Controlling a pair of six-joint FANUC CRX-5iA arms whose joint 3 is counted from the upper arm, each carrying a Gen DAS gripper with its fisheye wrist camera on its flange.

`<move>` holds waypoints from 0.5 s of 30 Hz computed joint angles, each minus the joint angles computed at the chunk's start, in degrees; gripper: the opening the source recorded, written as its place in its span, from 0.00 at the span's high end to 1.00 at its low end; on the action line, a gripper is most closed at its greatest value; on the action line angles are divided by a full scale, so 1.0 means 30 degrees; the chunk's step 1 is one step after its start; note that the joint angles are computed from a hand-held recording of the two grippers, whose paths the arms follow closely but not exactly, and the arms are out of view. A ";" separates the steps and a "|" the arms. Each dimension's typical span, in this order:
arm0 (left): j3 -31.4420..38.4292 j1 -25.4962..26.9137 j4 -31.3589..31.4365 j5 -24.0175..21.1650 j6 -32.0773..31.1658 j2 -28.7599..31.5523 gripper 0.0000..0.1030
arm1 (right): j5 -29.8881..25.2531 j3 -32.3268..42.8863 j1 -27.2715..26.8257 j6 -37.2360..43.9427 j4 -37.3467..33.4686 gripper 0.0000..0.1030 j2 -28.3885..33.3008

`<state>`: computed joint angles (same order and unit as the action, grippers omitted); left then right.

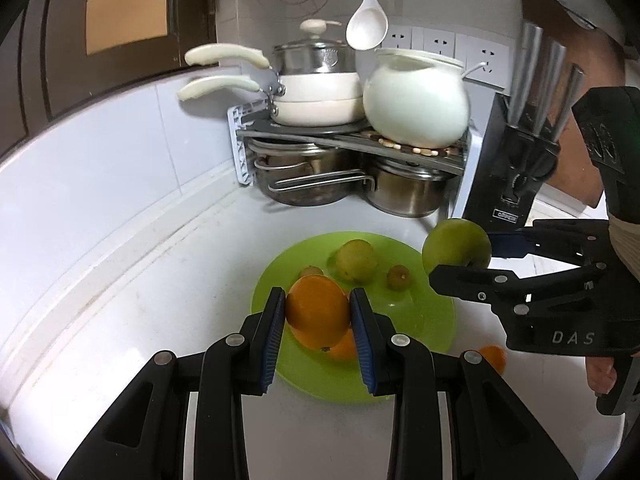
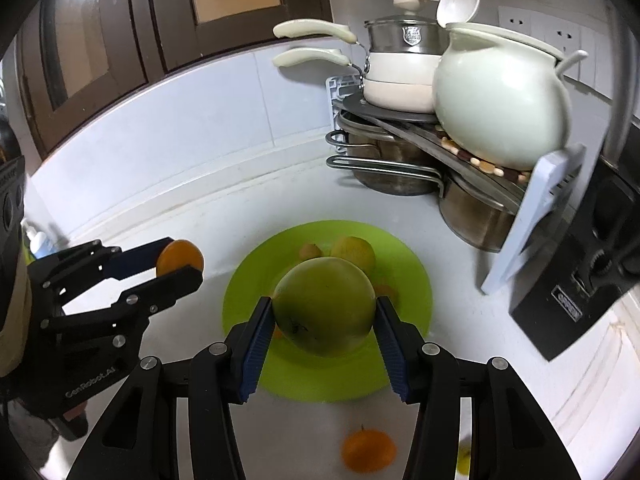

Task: Organize fruits
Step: 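Carry the orange and green apple over the green plate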

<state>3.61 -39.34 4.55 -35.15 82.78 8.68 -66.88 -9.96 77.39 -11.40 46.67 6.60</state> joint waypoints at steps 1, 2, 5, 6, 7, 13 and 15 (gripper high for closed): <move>0.0237 0.0057 0.0032 -0.0207 0.0002 0.0232 0.68 | 0.0042 0.0131 -0.0149 0.0195 -0.0126 0.50 0.0103; 0.0482 0.0098 0.0093 -0.0393 0.0015 0.0478 0.68 | 0.0180 0.0123 -0.0272 0.0330 -0.0223 0.50 0.0092; 0.0880 0.0358 0.0962 -0.0753 -0.0428 0.1121 0.68 | 0.0594 0.0144 -0.0681 0.0643 -0.0675 0.50 0.0074; 0.1054 0.0403 0.1047 -0.0868 -0.0481 0.1331 0.68 | 0.0645 0.0203 -0.0804 0.0837 -0.0832 0.50 0.0127; 0.1253 0.0424 0.0988 -0.0980 -0.0429 0.1531 0.68 | 0.0673 0.0310 -0.0966 0.1076 -0.1090 0.50 0.0214; 0.2451 0.0532 0.0810 -0.2006 -0.0429 0.2797 0.68 | 0.1382 0.0611 -0.1814 0.2037 -0.2373 0.50 0.0495; 0.2659 0.0567 0.0821 -0.2232 -0.0499 0.3072 0.68 | 0.1492 0.0738 -0.2047 0.2259 -0.2720 0.50 0.0596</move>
